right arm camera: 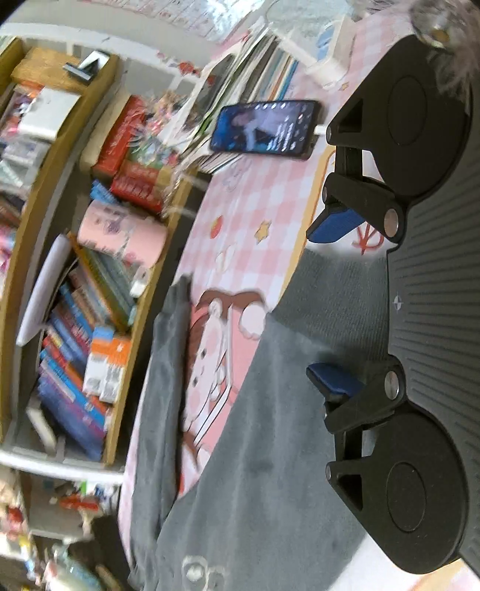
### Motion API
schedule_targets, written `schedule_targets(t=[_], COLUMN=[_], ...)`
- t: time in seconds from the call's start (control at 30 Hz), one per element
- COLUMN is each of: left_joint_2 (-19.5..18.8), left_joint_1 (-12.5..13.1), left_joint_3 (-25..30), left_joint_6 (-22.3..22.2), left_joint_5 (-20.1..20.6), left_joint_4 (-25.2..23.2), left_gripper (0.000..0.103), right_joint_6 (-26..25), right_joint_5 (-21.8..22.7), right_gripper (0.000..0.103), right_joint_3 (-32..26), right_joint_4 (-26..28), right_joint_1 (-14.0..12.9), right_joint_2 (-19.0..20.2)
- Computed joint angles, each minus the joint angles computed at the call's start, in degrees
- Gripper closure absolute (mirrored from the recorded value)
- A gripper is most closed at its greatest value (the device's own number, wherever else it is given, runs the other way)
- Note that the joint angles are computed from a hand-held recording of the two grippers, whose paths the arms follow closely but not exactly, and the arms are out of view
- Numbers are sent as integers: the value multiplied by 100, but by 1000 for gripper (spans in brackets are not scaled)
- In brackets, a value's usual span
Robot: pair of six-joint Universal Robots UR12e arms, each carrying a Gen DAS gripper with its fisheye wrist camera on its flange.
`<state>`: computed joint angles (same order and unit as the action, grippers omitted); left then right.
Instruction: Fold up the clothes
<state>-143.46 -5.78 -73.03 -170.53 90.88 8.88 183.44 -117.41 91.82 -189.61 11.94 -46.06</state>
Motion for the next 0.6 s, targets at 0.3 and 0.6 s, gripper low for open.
schedule_targets(t=[0.3,0.6], left_joint_2=[13,24], left_joint_1=[-4,-1], left_joint_3=[-85,-117], left_joint_6=[-35,-62], left_joint_5=[22,21], left_joint_4=[105,49], left_gripper=[1,1], right_joint_6=[-349,-388], right_joint_5=[905,1184], right_gripper=[31,29], right_joint_3=[104,73], right_joint_4=[-256,-190], right_joint_1=[108,145], right_joint_2=[-86,-64])
